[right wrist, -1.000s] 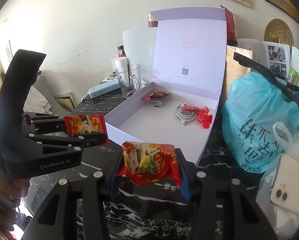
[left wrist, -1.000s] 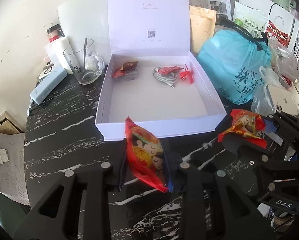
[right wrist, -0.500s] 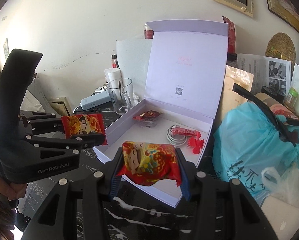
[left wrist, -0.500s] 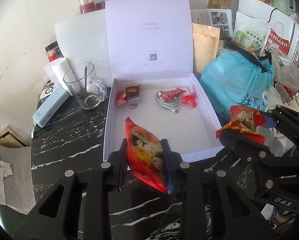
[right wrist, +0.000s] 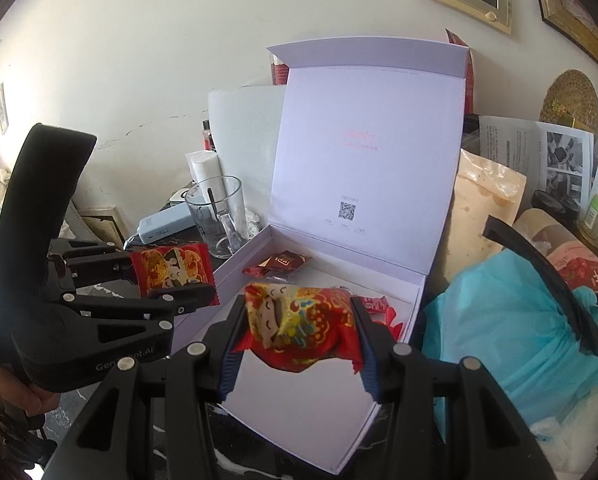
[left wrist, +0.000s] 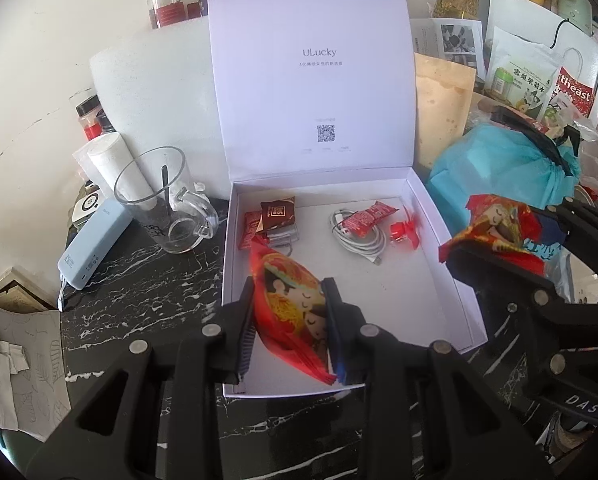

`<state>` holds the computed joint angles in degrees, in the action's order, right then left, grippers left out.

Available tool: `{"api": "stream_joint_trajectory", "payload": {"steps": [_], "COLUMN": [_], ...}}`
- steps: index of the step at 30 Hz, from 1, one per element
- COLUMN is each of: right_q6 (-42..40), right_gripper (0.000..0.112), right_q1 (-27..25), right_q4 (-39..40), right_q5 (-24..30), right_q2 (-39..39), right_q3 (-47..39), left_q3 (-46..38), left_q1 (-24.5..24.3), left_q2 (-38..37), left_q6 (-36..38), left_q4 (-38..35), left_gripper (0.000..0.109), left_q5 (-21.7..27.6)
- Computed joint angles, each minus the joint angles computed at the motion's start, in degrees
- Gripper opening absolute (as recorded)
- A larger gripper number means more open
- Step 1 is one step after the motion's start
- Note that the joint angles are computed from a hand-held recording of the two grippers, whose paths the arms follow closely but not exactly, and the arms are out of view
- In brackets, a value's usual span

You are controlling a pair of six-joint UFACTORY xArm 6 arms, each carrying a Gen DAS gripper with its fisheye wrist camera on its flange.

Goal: Organize objects
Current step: 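Carry the red packet with the left tool while the right tool carries its packet into the box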

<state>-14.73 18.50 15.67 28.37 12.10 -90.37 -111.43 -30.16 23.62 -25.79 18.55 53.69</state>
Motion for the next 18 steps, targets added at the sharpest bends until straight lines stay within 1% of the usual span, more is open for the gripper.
{"api": "stream_joint_trajectory", "payload": {"steps": [5,10,15,18], "right_q6": [2.37,3.25,4.71,4.63], "right_gripper": [0.049,0.049,0.049,0.049], "right_q1": [-0.42,-0.92,-1.24,-1.41], "right_q4": [-3.20,-3.71,-5.95,-6.44], "right_q5": [1.92,4.29,6.50,7.72], "right_q2": [5.47,10.65,15.62,18.26], "right_q3": [-6.26,-12.23,-18.44,-21.82], "left_q3": [-5.56,-12.10,-21.17,-28.89], "left_q1": [1.09,2.04,2.84,3.20], "left_q2": [5.02,10.45,17.06,22.16], "left_q6": [2.56,4.87,7.00,8.61], "left_q4": [-2.44,-4.09,-5.04,-5.72], "left_gripper": [0.029,0.029,0.029,0.029], "left_q5": [0.75,2.51,5.34,8.12]}}
